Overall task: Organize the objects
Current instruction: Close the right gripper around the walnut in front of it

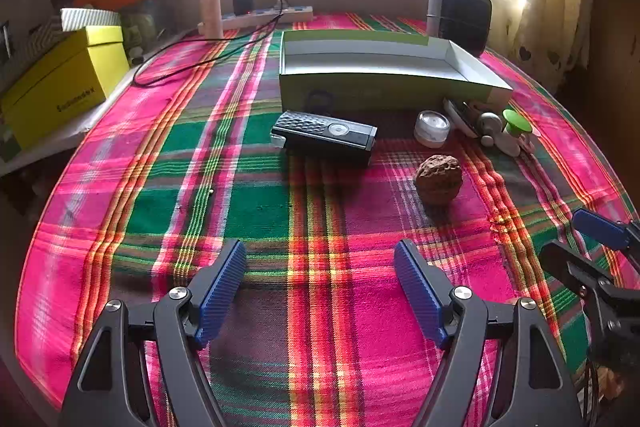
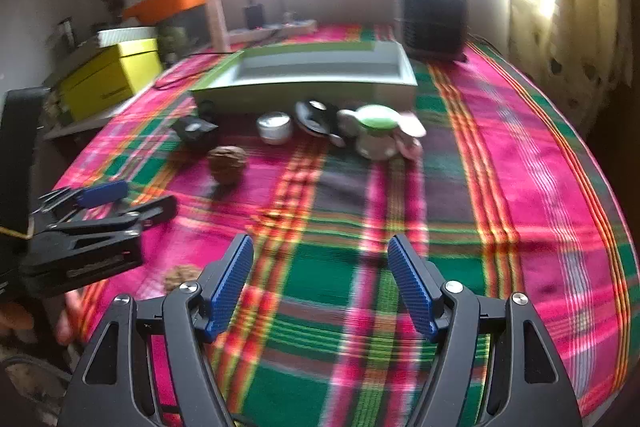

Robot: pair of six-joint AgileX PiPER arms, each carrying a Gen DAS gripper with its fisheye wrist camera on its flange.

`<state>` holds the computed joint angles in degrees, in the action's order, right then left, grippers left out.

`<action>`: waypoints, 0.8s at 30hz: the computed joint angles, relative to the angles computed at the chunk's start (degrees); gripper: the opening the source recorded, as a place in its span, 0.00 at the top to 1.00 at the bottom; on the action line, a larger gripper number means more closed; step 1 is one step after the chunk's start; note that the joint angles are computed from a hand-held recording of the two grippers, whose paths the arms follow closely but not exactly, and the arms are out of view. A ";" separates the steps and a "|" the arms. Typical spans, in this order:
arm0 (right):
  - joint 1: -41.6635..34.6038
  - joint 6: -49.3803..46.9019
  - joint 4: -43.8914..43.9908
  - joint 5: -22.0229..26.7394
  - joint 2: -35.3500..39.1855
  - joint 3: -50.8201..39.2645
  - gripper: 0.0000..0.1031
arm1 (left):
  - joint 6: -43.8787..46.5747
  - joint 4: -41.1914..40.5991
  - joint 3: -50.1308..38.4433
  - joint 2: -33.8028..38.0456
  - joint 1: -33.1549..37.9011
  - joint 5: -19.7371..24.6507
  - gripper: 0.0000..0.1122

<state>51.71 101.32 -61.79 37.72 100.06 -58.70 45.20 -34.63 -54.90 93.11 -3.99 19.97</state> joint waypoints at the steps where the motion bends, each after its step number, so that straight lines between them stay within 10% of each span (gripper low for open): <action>1: -0.05 -0.80 0.67 0.32 0.35 -0.50 0.32 | 0.24 -0.23 0.04 -0.03 0.12 0.07 0.32; 24: 2.75 -6.29 -1.90 -7.27 0.83 -1.72 0.38 | 6.09 -4.15 1.19 -0.65 3.21 1.25 0.32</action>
<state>54.46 95.03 -63.69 30.45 100.89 -60.42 51.29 -38.79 -53.71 92.46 -0.78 21.22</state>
